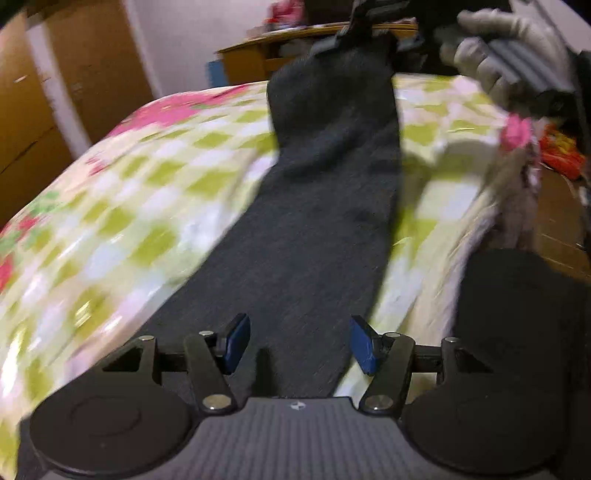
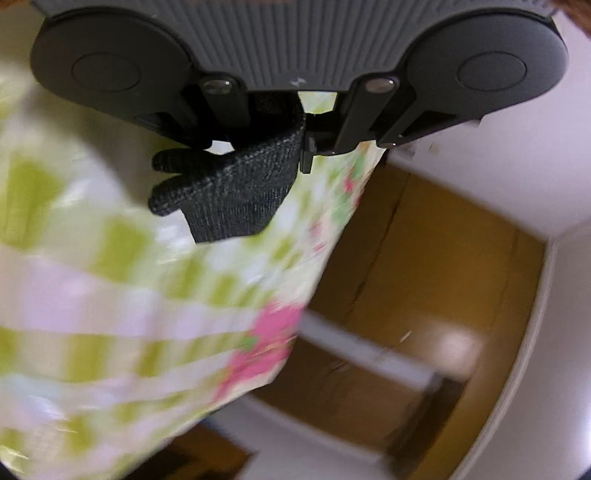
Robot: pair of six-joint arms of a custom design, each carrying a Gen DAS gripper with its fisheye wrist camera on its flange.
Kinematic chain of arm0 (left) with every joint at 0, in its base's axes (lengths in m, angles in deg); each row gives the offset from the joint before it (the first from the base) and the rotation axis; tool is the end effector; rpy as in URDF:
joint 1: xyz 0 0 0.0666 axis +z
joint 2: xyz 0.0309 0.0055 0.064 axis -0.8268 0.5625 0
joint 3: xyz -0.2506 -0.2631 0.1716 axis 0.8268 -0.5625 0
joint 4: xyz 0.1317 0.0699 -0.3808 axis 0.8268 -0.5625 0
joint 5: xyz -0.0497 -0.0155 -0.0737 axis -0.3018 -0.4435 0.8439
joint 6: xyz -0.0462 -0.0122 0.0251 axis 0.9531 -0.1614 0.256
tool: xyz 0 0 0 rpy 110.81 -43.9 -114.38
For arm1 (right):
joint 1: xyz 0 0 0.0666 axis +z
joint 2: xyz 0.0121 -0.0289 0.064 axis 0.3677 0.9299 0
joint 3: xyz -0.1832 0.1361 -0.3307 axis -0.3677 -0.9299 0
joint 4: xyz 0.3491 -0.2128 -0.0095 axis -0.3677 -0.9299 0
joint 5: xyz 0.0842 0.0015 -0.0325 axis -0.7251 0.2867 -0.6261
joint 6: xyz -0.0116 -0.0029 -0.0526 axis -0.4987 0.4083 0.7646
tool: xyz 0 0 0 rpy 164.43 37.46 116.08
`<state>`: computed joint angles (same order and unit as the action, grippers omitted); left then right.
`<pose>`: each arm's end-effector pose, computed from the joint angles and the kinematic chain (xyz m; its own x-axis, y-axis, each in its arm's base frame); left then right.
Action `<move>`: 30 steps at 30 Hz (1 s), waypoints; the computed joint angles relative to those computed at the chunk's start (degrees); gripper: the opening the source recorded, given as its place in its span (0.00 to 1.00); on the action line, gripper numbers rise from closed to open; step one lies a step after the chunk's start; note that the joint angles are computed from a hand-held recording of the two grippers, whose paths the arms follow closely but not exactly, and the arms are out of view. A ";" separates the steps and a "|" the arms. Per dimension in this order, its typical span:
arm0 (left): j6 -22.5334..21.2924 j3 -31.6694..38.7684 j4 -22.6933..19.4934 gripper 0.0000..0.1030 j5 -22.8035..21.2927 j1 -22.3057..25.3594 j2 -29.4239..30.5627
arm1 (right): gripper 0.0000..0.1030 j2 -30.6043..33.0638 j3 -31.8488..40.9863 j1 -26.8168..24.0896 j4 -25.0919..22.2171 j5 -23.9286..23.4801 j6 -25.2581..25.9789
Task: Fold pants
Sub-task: 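Lift the strip end with the right gripper and fold it toward the left gripper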
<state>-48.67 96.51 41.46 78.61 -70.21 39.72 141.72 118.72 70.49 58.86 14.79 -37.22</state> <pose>0.3042 -0.0896 0.3114 -0.3756 0.6442 -0.6662 0.7602 0.6254 0.1761 0.3140 0.3357 0.3322 -0.4335 0.7890 -0.4354 0.0297 0.4954 0.8681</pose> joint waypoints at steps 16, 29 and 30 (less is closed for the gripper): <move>-8.88 -1.90 -1.89 0.70 2.11 41.27 -4.79 | 0.07 37.45 53.75 9.23 -20.50 -27.98 17.14; -13.39 -1.93 -2.42 0.81 10.17 56.60 -3.84 | 0.07 59.43 89.15 14.50 -45.04 -31.47 22.97; -12.96 -2.05 -1.68 0.81 10.22 57.22 -3.70 | 0.07 59.75 90.34 14.63 -45.78 -30.62 23.66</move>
